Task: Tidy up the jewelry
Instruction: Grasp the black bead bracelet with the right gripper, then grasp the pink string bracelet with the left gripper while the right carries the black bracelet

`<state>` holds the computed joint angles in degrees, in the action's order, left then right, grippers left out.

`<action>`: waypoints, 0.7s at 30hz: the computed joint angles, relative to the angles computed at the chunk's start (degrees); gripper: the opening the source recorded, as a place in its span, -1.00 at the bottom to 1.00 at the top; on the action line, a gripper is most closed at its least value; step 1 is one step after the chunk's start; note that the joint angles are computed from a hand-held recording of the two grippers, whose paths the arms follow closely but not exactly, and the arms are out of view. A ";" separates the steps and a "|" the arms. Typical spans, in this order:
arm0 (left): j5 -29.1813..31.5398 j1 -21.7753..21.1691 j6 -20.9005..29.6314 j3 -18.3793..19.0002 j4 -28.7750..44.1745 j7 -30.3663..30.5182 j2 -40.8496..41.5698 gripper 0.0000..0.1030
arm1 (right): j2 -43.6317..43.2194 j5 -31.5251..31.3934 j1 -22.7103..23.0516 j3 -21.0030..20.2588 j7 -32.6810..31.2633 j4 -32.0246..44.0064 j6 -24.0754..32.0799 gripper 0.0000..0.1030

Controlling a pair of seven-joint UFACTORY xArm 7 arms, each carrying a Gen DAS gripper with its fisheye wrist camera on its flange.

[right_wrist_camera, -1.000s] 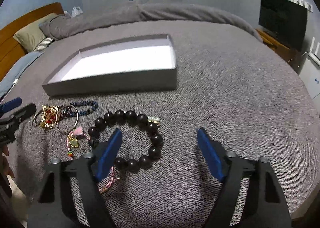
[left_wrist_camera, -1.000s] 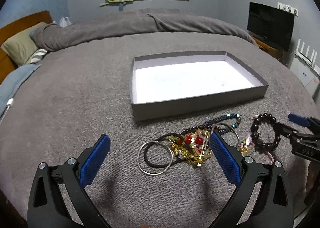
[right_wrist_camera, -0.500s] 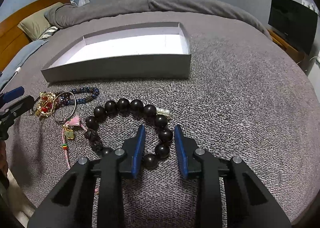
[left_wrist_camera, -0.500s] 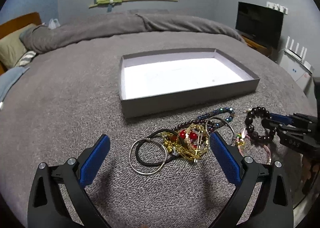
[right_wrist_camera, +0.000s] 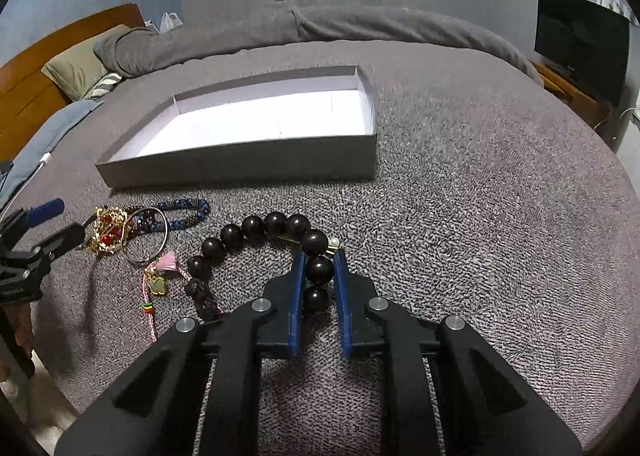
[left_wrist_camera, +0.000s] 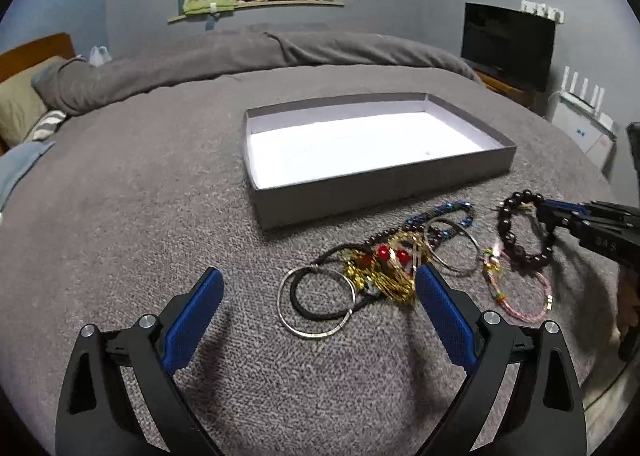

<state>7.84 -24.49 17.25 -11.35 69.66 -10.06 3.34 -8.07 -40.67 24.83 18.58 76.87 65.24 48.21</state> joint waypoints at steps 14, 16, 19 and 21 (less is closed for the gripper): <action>-17.28 0.78 4.28 -3.23 0.75 17.83 -1.45 0.44 | -3.97 -7.07 -1.49 1.79 4.80 -1.23 -3.39 -0.72; -17.20 -1.09 4.54 -2.54 0.92 19.16 -1.64 0.44 | -5.15 -7.89 -2.18 2.15 5.63 -1.89 -4.29 -0.72; -17.87 -2.78 5.66 -3.56 1.51 21.50 -1.31 0.40 | -5.93 -8.04 -3.38 2.67 6.01 -2.06 -5.14 -0.72; -17.65 -3.91 7.92 -4.09 2.70 21.68 -0.12 0.19 | -5.92 -8.02 -3.90 3.10 6.00 -1.89 -5.13 -0.72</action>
